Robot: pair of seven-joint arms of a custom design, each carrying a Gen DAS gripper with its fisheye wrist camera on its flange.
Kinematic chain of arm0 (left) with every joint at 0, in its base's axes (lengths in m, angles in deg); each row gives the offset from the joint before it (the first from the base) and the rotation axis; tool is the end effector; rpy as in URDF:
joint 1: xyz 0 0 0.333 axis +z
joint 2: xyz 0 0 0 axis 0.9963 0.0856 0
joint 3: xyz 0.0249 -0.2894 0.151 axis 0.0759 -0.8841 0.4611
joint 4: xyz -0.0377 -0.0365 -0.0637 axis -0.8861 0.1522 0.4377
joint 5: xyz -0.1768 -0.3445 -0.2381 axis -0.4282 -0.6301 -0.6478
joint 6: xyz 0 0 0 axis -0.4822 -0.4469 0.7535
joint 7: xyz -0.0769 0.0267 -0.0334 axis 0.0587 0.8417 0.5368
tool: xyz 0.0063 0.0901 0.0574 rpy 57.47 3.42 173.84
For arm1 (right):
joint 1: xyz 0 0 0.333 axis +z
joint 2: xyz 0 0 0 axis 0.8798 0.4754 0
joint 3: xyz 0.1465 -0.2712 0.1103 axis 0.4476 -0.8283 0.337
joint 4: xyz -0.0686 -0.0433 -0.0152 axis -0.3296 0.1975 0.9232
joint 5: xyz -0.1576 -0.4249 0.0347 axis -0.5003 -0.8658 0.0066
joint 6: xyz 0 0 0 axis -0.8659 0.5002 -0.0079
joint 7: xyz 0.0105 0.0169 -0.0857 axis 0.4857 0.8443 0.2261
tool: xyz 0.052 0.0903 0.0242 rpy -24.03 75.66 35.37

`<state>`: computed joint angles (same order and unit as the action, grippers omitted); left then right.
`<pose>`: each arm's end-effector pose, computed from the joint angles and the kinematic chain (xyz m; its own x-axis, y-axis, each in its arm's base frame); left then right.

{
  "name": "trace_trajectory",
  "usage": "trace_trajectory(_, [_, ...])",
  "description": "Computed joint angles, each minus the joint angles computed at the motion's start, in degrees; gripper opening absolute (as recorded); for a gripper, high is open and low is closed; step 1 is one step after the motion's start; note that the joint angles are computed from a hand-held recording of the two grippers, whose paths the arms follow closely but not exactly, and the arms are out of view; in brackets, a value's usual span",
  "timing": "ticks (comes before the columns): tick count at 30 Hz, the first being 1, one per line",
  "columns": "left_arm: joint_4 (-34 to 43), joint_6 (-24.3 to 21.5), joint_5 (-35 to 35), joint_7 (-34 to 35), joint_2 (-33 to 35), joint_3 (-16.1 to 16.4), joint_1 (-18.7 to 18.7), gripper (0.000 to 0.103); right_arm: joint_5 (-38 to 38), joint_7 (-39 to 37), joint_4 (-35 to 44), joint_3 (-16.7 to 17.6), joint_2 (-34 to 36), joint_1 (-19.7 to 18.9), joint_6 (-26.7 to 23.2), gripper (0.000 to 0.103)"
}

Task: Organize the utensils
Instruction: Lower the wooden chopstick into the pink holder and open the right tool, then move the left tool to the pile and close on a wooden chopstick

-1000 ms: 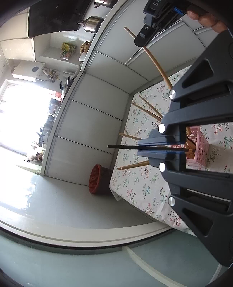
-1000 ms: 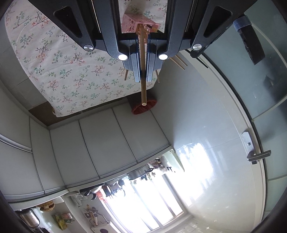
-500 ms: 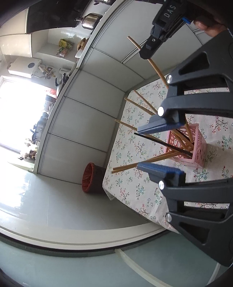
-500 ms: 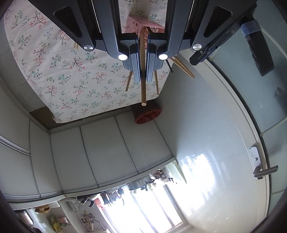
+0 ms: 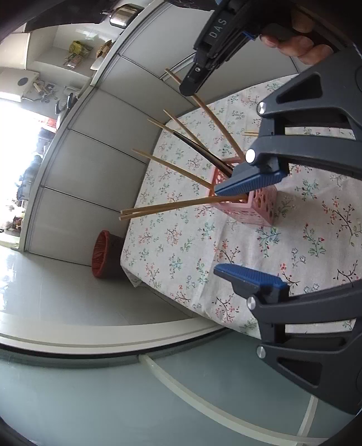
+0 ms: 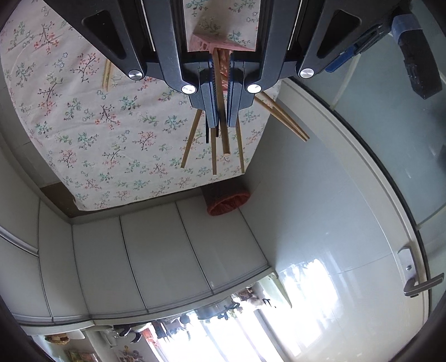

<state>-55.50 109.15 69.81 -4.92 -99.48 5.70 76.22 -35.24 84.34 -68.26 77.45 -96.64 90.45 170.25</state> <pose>0.3823 -0.2838 0.6297 0.3546 -0.9010 0.2498 -0.5606 -0.4187 -0.7145 0.4715 0.2205 0.6525 0.4221 -0.8156 -0.3957 -0.6500 0.0320 -0.7592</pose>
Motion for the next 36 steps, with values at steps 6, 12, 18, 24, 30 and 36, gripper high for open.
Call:
trace_trajectory(6, [2.3,-4.3,-3.5,5.2,2.6,1.5,-2.9,0.073,1.2,-0.1,-0.5,-1.0,-2.0,-0.2,-0.8,0.047])
trace_trajectory(12, [3.5,-6.3,-5.8,7.4,4.0,2.0,-4.6,0.078,-0.5,1.6,-2.2,-1.8,-6.6,-2.7,-2.7,0.057])
trace_trajectory(18, [4.6,-7.1,-9.3,10.3,5.9,2.6,-7.0,0.079,-9.4,5.7,-4.1,-0.2,-10.4,-9.1,-9.5,0.063])
trace_trajectory(24, [7.2,-6.8,-11.8,13.2,9.4,2.4,-9.0,0.079,-18.0,6.4,-6.3,-0.1,-13.4,-13.9,-17.7,0.065])
trace_trajectory(30, [11.3,-7.4,-11.1,14.4,14.8,1.4,-10.2,0.079,-20.6,5.5,-8.9,-1.6,-15.9,-16.8,-23.2,0.071])
trace_trajectory(36, [15.5,-5.6,-12.6,17.8,20.9,2.2,-12.6,0.079,-22.7,5.2,-9.4,-2.1,-15.4,-19.5,-26.5,0.073])
